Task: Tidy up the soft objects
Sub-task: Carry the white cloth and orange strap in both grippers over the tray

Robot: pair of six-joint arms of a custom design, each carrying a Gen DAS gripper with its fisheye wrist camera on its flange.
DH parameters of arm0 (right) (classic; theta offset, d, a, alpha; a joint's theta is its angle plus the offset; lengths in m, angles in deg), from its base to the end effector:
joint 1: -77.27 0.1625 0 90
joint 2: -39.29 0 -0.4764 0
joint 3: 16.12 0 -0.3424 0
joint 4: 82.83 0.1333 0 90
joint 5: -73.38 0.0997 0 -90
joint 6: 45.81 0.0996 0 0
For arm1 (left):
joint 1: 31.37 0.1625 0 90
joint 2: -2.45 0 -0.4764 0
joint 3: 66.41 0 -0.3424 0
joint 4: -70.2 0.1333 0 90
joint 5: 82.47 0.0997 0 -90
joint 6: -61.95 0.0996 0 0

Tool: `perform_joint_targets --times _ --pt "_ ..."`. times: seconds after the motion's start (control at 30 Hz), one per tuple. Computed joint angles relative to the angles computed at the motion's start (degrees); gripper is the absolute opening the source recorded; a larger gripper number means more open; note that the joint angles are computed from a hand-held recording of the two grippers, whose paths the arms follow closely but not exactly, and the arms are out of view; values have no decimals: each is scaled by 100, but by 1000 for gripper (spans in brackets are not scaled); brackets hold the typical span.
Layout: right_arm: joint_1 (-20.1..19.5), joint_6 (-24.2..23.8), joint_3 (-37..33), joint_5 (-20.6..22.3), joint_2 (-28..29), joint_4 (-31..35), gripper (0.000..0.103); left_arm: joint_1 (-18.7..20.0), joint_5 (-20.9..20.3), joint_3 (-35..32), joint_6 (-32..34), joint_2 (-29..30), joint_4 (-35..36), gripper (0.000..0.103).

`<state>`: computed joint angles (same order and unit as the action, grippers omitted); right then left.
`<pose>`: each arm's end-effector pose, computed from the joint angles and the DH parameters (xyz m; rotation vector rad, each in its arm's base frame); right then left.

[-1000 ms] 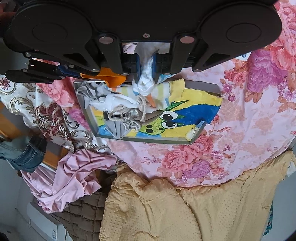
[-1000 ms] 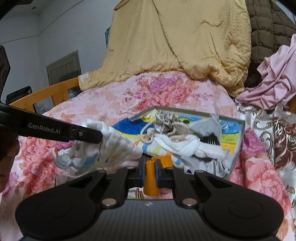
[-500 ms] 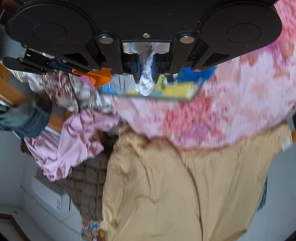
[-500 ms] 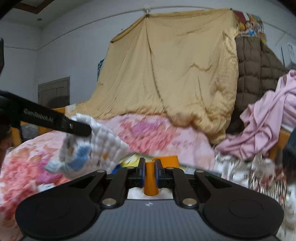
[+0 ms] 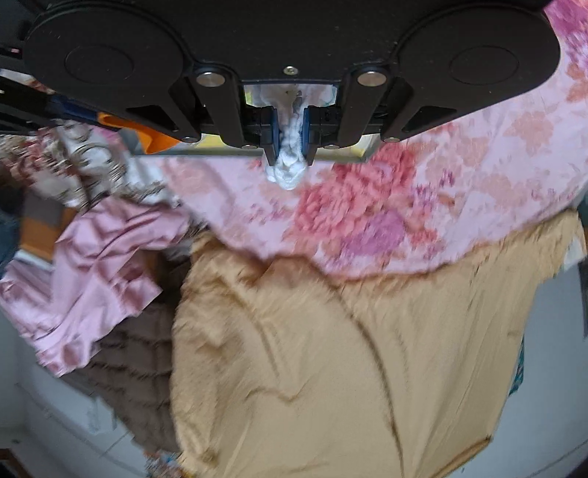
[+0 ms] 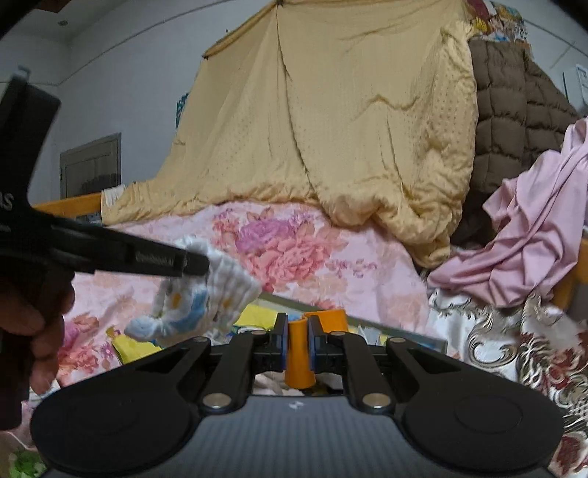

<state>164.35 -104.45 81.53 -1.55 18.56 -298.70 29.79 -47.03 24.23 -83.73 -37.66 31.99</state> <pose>0.1253 -0.6683 0.0096 1.3823 -2.2729 1.2182 -0.1098 -0.6441 0.0954 0.3000 1.8875 -1.3760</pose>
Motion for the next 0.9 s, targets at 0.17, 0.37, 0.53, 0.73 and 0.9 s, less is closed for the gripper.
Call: perform_joint_targets --times 0.17,0.37,0.53,0.73,0.9 --pt "-2 205 -197 -229 8 529 12 265 -78 -494 -879 264 990 12" --pt "3 441 -325 -452 -35 1048 14 436 275 -746 -1883 371 2127 14" --pt "5 479 -323 -466 -49 1115 17 462 529 -750 -2248 354 2498 16" --pt "2 510 -323 -489 -55 1074 21 479 559 -728 -2558 322 2650 20" --pt "-2 578 -321 -508 -75 1018 23 448 513 -688 -2551 299 2631 24"
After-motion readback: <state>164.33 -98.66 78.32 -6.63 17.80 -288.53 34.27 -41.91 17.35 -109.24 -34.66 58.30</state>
